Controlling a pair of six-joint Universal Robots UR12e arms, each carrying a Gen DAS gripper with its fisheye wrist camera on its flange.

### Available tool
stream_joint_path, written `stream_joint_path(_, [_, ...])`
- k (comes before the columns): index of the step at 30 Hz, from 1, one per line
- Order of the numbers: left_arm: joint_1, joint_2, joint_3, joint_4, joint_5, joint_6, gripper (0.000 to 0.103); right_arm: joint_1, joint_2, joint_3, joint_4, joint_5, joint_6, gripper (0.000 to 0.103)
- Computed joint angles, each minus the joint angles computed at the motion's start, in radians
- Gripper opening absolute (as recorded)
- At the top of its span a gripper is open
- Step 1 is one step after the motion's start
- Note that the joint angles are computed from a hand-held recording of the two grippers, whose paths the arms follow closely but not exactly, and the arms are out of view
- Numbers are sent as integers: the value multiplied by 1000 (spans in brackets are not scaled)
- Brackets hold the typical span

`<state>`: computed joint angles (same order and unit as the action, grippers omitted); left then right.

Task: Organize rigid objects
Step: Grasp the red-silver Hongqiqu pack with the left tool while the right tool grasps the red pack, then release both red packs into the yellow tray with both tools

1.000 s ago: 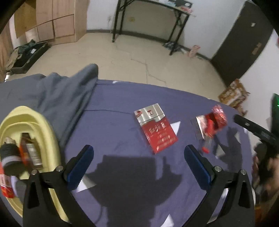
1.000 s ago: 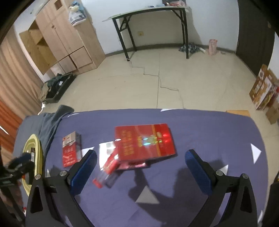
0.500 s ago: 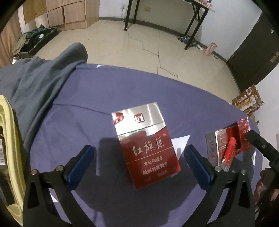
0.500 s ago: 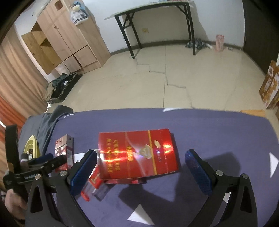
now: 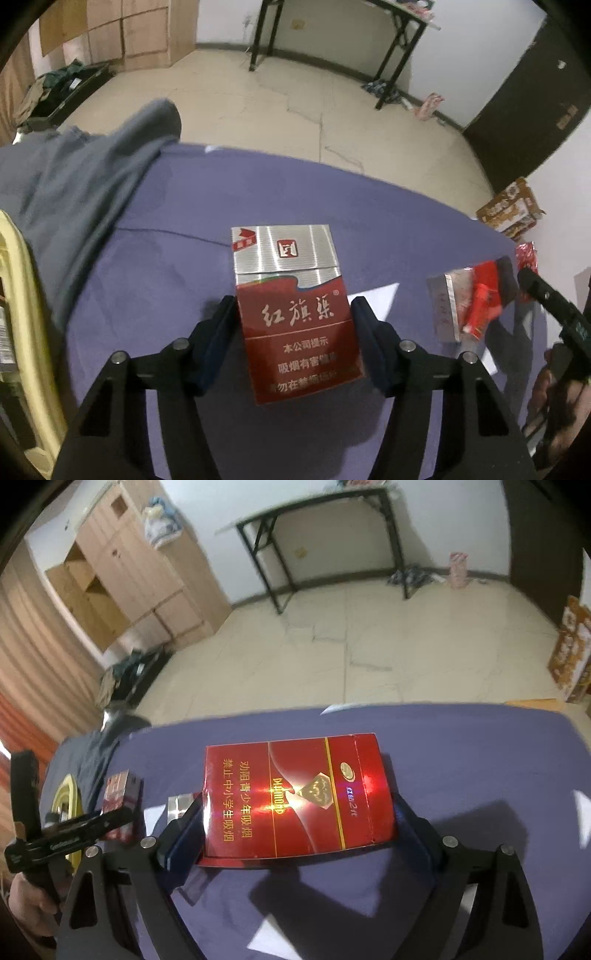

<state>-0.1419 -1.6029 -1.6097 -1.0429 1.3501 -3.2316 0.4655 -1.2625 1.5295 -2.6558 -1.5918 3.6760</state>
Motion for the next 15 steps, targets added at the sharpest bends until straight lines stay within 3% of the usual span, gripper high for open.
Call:
stream_joint_path(3, [21, 39, -11, 14, -13, 69, 63, 2, -43, 41, -4, -65, 0, 91])
stream_joint_path(7, [75, 90, -7, 2, -30, 121, 63, 16, -92, 49, 70, -109, -41, 91])
stream_joint_path(10, [156, 143, -1, 2, -43, 162, 63, 78, -75, -32, 123, -179, -170, 91])
stream_joint_path(12, [215, 175, 2, -12, -43, 194, 63, 110, -55, -84, 122, -164, -216, 91])
stream_joint_path(15, [301, 213, 13, -67, 14, 269, 63, 172, -3, -198, 130, -100, -265, 91])
